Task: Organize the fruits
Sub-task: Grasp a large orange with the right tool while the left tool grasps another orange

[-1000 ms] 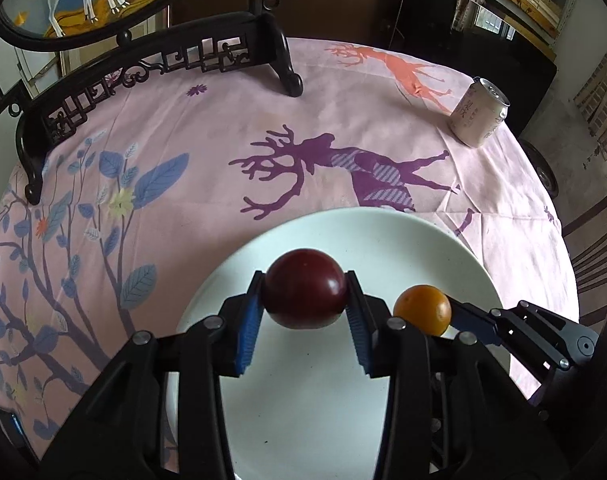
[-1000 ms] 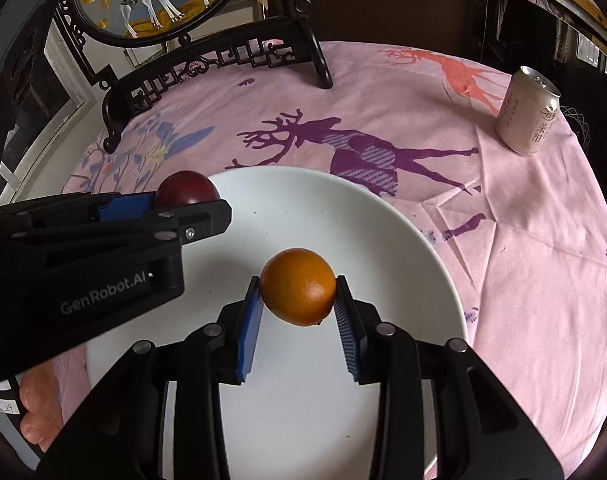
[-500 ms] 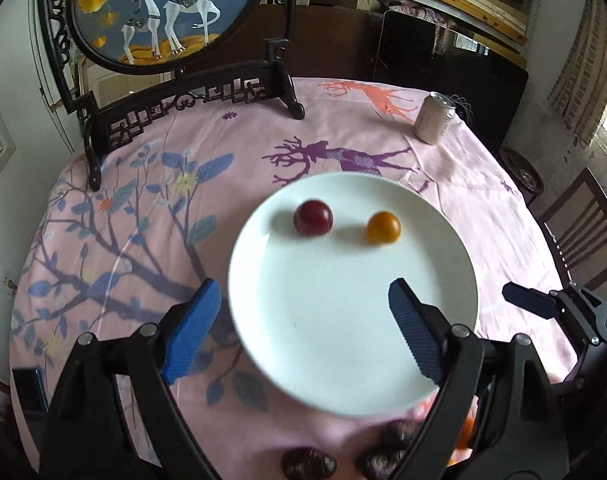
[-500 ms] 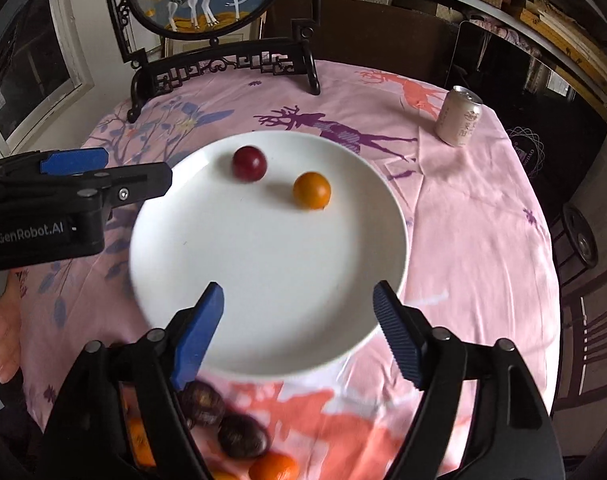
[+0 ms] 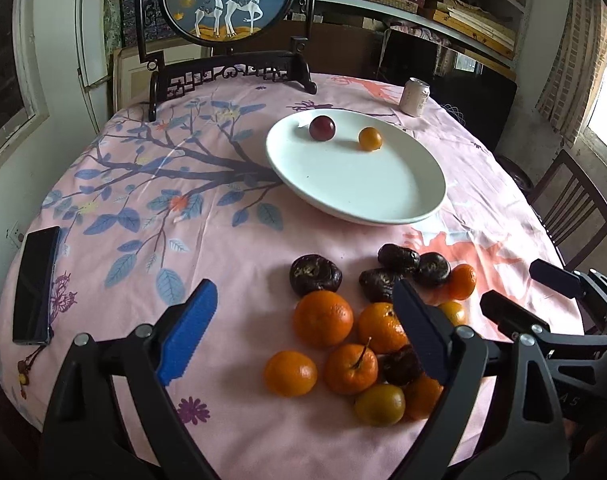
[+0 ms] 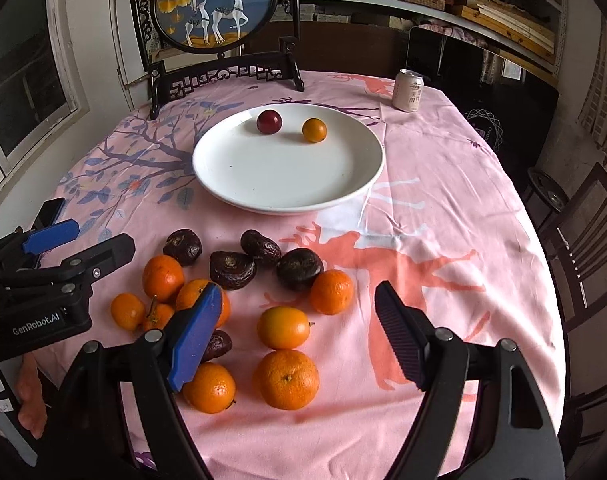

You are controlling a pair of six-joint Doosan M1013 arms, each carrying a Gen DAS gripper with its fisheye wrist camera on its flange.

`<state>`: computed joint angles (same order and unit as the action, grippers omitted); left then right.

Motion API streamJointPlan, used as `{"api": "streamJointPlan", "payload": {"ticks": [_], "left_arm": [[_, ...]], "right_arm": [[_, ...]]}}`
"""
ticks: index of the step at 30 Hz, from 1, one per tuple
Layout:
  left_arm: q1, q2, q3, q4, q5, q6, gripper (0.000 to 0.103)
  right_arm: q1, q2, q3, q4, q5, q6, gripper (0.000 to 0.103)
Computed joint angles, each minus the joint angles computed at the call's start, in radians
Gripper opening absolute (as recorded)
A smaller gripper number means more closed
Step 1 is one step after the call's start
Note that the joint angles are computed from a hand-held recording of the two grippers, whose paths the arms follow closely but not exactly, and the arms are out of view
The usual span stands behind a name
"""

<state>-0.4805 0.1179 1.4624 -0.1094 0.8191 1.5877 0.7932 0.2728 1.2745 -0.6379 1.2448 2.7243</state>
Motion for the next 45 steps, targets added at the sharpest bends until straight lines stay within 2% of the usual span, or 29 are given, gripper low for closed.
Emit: {"api": "streamJointPlan", "payload": {"ticks": [10, 19, 21, 24, 26, 27, 28, 34, 39, 40, 41, 43, 44, 45], "left_arm": [[0.004, -0.018, 0.023, -0.014, 0.01, 0.016, 0.091], [0.021, -0.038, 0.064, 0.039, 0.005, -0.002, 0.091], [0.025, -0.038, 0.07, 0.048, 0.012, -0.006, 0.091], [0.034, -0.035, 0.075, 0.031, 0.037, 0.014, 0.091], [0.036, -0.037, 0.081, 0.029, 0.049, 0.026, 0.091], [0.036, -0.039, 0.085, 0.034, 0.051, 0.025, 0.091], [0.037, -0.041, 0.088, 0.039, 0.053, 0.022, 0.091], [0.045, -0.03, 0.088, 0.007, 0.082, 0.043, 0.091], [0.044, -0.002, 0.082, -0.048, 0.113, 0.082, 0.09], [0.04, 0.002, 0.082, -0.039, 0.11, 0.073, 0.085], [0.039, 0.006, 0.082, -0.042, 0.107, 0.073, 0.067], [0.034, 0.008, 0.085, -0.033, 0.084, 0.066, 0.052], [0.039, 0.011, 0.082, -0.063, 0.084, 0.085, 0.037], [0.041, 0.016, 0.077, -0.079, 0.092, 0.092, 0.037]], "right_arm": [[0.016, -0.005, 0.007, -0.003, 0.012, 0.025, 0.079], [0.009, -0.024, 0.081, 0.091, 0.011, 0.049, 0.079], [0.001, -0.027, 0.096, 0.112, -0.006, 0.054, 0.079], [-0.016, -0.043, 0.135, 0.162, -0.109, 0.035, 0.079], [-0.02, -0.043, 0.142, 0.193, -0.151, -0.008, 0.071], [-0.02, -0.048, 0.149, 0.188, -0.176, -0.005, 0.06], [-0.026, -0.058, 0.163, 0.214, -0.226, -0.018, 0.044], [-0.015, -0.061, 0.157, 0.19, -0.217, 0.02, 0.043], [0.0, -0.069, 0.152, 0.131, -0.178, 0.063, 0.044], [0.001, -0.07, 0.153, 0.127, -0.173, 0.069, 0.044], [0.0, -0.072, 0.153, 0.127, -0.173, 0.071, 0.044], [-0.002, -0.074, 0.157, 0.129, -0.18, 0.076, 0.044], [-0.003, -0.074, 0.157, 0.131, -0.183, 0.074, 0.044], [-0.003, -0.074, 0.157, 0.134, -0.184, 0.072, 0.044]]}}
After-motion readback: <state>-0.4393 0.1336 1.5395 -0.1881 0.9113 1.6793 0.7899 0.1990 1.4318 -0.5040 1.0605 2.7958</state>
